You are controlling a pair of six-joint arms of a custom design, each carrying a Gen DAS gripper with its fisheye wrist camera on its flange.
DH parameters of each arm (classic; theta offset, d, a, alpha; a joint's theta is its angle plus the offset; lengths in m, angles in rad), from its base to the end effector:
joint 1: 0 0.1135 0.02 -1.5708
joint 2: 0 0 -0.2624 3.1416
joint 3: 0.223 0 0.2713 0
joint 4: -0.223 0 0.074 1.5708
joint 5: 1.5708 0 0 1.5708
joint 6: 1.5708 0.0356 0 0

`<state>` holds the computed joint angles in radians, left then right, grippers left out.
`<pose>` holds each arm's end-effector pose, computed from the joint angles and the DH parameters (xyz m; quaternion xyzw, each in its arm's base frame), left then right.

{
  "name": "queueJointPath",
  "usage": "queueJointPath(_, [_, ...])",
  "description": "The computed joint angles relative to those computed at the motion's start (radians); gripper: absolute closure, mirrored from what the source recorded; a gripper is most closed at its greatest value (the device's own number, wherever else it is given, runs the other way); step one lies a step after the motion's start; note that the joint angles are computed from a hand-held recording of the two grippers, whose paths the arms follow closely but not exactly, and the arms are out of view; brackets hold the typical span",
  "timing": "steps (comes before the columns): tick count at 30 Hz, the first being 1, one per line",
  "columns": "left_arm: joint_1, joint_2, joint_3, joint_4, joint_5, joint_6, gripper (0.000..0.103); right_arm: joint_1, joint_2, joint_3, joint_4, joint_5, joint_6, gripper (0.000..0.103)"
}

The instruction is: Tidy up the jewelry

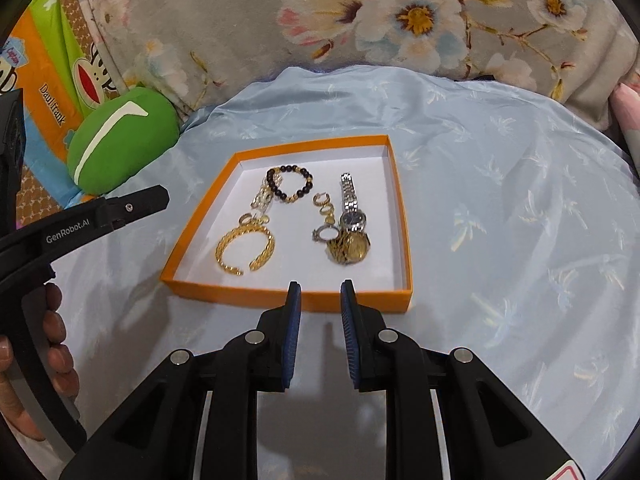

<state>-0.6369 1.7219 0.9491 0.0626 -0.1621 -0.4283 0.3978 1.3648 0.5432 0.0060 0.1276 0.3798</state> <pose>0.3037 -0.2175 0.1600 0.0607 0.9045 -0.1477 0.3955 0.2464 0.0986 0.1379 0.0152 0.9278 0.0846 0.3629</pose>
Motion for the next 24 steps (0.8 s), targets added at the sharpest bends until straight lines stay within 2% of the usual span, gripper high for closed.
queueJointPath(6, [-0.066,-0.086,-0.129,-0.002,-0.046,-0.033,0.087,0.080,-0.078,-0.091,-0.036,0.045,0.082,0.082])
queueJointPath(11, [-0.114,-0.082,-0.185,-0.002,-0.081,-0.066,0.087,0.148,-0.102,-0.138,-0.047,0.091,0.136,0.079])
queueJointPath(15, [-0.140,-0.064,-0.205,0.001,-0.106,-0.103,0.082,0.185,-0.119,-0.160,-0.044,0.127,0.170,0.066])
queueJointPath(19, [-0.161,-0.057,-0.216,0.003,-0.160,-0.128,0.067,0.203,-0.135,-0.166,-0.041,0.169,0.197,0.053])
queueJointPath(21, [-0.168,-0.049,-0.215,0.005,-0.176,-0.136,0.067,0.214,-0.141,-0.171,-0.032,0.200,0.208,0.043])
queueJointPath(24, [-0.185,-0.019,-0.204,-0.003,-0.213,-0.144,0.065,0.231,-0.130,-0.174,-0.017,0.246,0.217,0.038])
